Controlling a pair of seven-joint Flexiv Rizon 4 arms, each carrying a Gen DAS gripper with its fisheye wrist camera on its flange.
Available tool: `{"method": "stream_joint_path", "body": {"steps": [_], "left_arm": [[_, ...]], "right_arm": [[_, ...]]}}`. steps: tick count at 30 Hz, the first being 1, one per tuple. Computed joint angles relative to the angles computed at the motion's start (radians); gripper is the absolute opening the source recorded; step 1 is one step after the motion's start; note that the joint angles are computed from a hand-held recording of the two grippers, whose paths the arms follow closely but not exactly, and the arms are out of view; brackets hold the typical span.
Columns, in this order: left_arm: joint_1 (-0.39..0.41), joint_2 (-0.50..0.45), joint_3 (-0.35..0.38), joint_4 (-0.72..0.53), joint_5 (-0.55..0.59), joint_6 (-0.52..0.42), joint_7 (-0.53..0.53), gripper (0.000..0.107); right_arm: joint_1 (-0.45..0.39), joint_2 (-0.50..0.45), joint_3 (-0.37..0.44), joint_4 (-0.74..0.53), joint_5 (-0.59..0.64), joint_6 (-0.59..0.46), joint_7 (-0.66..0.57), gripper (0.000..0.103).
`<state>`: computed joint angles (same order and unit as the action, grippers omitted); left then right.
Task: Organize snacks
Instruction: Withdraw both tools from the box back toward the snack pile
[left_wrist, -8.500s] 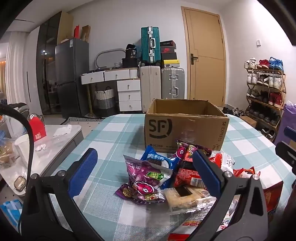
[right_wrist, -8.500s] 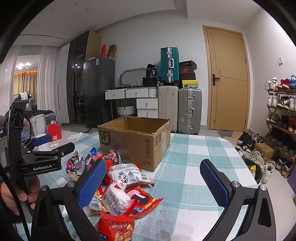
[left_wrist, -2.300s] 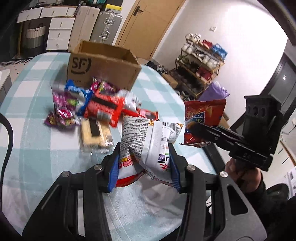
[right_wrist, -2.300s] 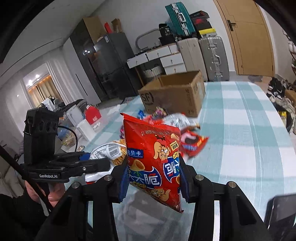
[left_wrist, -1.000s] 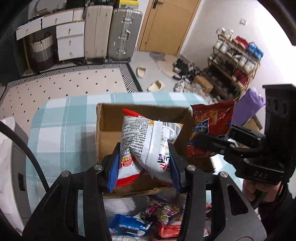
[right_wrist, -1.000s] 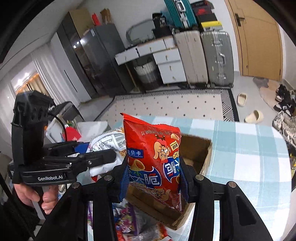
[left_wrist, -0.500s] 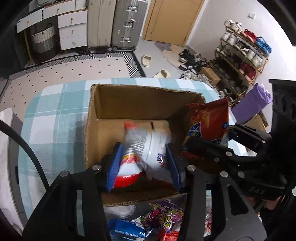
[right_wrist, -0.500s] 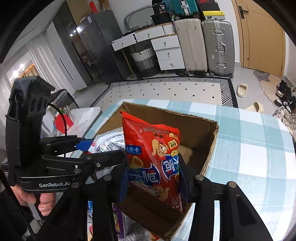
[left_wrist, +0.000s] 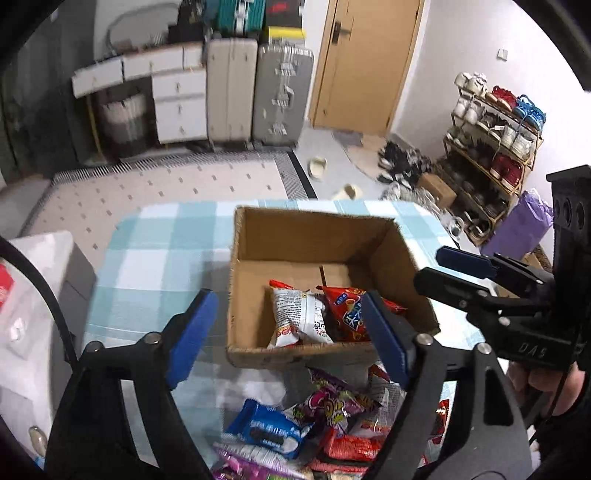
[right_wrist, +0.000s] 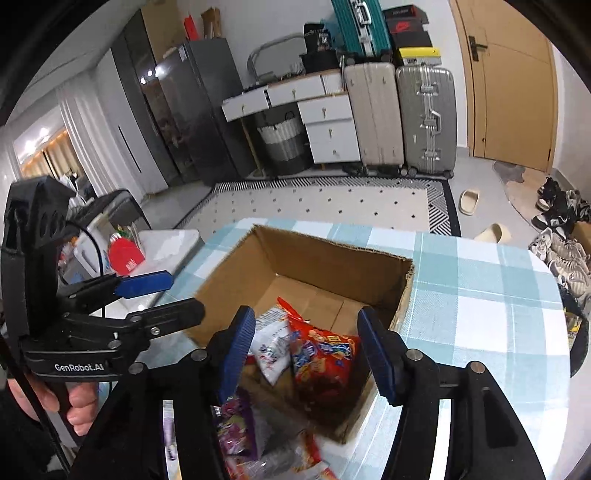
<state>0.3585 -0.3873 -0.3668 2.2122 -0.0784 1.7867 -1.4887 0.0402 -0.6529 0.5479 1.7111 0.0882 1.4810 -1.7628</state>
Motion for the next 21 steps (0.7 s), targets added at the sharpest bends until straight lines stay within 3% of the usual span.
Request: {"method": "stream_joint_path", "body": {"steps": [6,11,13,15,18,21], "left_arm": [[-0.196,0.117,0.199,0.1,0.012,0.105,-0.041,0.082],[-0.343,0.205,0.332,0.197,-0.015,0.182,-0.062,0.084],[-0.342,0.248,0.335,0.244,0.012,0.216,-0.103,0.089],[-0.379,0.28,0.362,0.29,-0.01,0.259,-0.115,0.102],[-0.421,0.327,0.39,0.365,-0.047,0.347,-0.115,0.103],[-0.486,0.383,0.377,0.446,-0.189,0.399,-0.025,0.103]], "right_arm": [[-0.067,0.095,0.073,0.133,0.026,0.107,-0.027,0.067],[-0.185,0.16,0.208,0.268,0.001,0.24,-0.043,0.077],[-0.242,0.184,0.27,0.325,-0.017,0.297,-0.045,0.08],[-0.3,0.205,0.331,0.38,-0.041,0.35,-0.037,0.088],[-0.383,0.229,0.414,0.471,-0.081,0.454,-0.011,0.092],[-0.465,0.247,0.483,0.557,-0.14,0.544,0.038,0.097]]}}
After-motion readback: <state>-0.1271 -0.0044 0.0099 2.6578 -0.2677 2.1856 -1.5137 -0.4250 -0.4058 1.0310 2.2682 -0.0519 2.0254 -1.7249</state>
